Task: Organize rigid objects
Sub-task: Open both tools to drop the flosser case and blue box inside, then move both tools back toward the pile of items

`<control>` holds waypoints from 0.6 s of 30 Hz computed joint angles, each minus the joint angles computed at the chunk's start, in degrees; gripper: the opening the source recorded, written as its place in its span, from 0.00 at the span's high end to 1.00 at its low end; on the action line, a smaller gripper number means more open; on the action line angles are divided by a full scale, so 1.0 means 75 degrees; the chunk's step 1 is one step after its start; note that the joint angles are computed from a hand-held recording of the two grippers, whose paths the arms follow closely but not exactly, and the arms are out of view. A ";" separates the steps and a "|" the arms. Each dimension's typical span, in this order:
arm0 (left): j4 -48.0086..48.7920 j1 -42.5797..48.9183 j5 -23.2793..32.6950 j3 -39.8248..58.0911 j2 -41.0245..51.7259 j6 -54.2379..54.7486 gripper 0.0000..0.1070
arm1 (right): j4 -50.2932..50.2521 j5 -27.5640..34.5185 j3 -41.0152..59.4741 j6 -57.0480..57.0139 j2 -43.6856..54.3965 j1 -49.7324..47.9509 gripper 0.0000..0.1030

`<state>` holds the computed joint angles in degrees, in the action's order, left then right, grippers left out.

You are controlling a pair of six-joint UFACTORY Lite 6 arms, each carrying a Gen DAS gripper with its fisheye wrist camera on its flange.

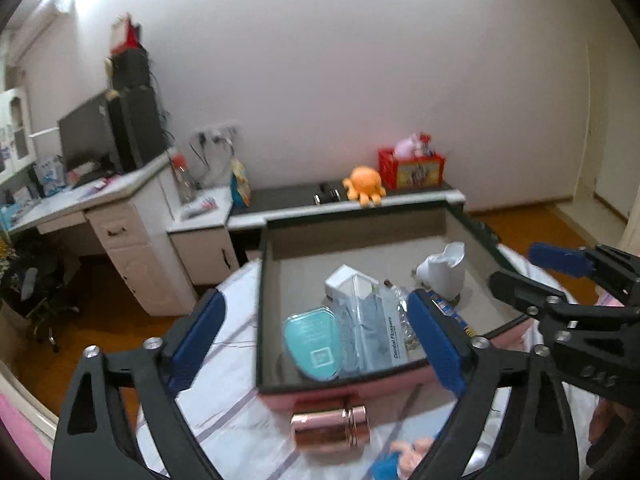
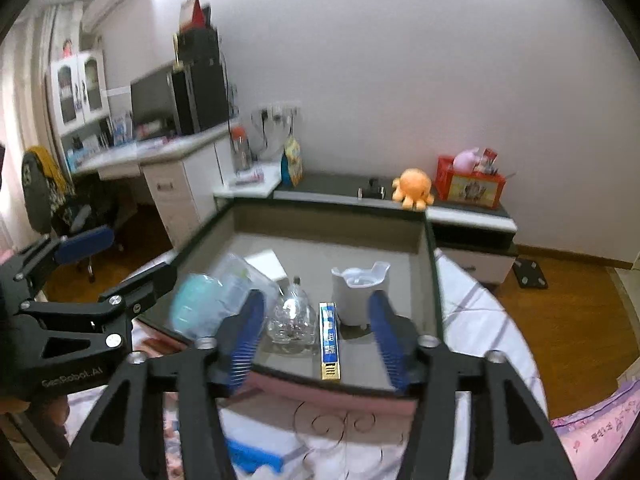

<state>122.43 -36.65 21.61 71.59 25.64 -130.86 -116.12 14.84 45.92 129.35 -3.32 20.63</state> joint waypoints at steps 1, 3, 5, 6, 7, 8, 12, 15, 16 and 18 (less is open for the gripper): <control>0.0369 -0.0119 0.0308 -0.0601 -0.0537 -0.0480 0.06 | 0.0119 0.0033 -0.0226 -0.0131 -0.0384 0.0070 0.30; 0.0431 -0.0404 0.0903 -0.1606 -0.1525 -0.0794 0.04 | 0.0951 0.0585 -0.0871 -0.0751 -0.1449 0.0602 0.21; 0.0188 -0.0776 0.1484 -0.2575 -0.2545 -0.0864 0.04 | 0.1964 0.1182 -0.1337 -0.1577 -0.2388 0.1249 0.21; -0.0066 -0.1034 0.1820 -0.3076 -0.3099 -0.0822 0.04 | 0.2511 0.1652 -0.1647 -0.1953 -0.3011 0.1754 0.20; -0.0274 -0.1231 0.2092 -0.3434 -0.3508 -0.0793 0.04 | 0.2855 0.1996 -0.1770 -0.2239 -0.3314 0.2082 0.18; -0.0510 -0.1413 0.2300 -0.3671 -0.3804 -0.0698 0.04 | 0.3353 0.2659 -0.1971 -0.2590 -0.3776 0.2681 0.17; -0.1641 -0.2504 0.3405 -0.4762 -0.5117 -0.0165 0.04 | 0.4138 0.4848 -0.2366 -0.2873 -0.4737 0.4667 0.00; -0.2418 -0.3492 0.4105 -0.5293 -0.5783 0.0299 0.04 | 0.4585 0.6621 -0.2462 -0.2890 -0.5089 0.6347 0.00; -0.2595 -0.3771 0.4328 -0.5378 -0.5864 0.0373 0.04 | 0.4691 0.6857 -0.2453 -0.2938 -0.5165 0.6568 0.00; -0.3088 -0.4397 0.4837 -0.5478 -0.6006 0.0682 0.04 | 0.4929 0.7925 -0.2529 -0.2775 -0.5308 0.7600 0.00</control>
<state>99.26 -69.63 57.88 30.50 -19.41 -125.74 -79.15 74.28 26.95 108.54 -43.13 77.63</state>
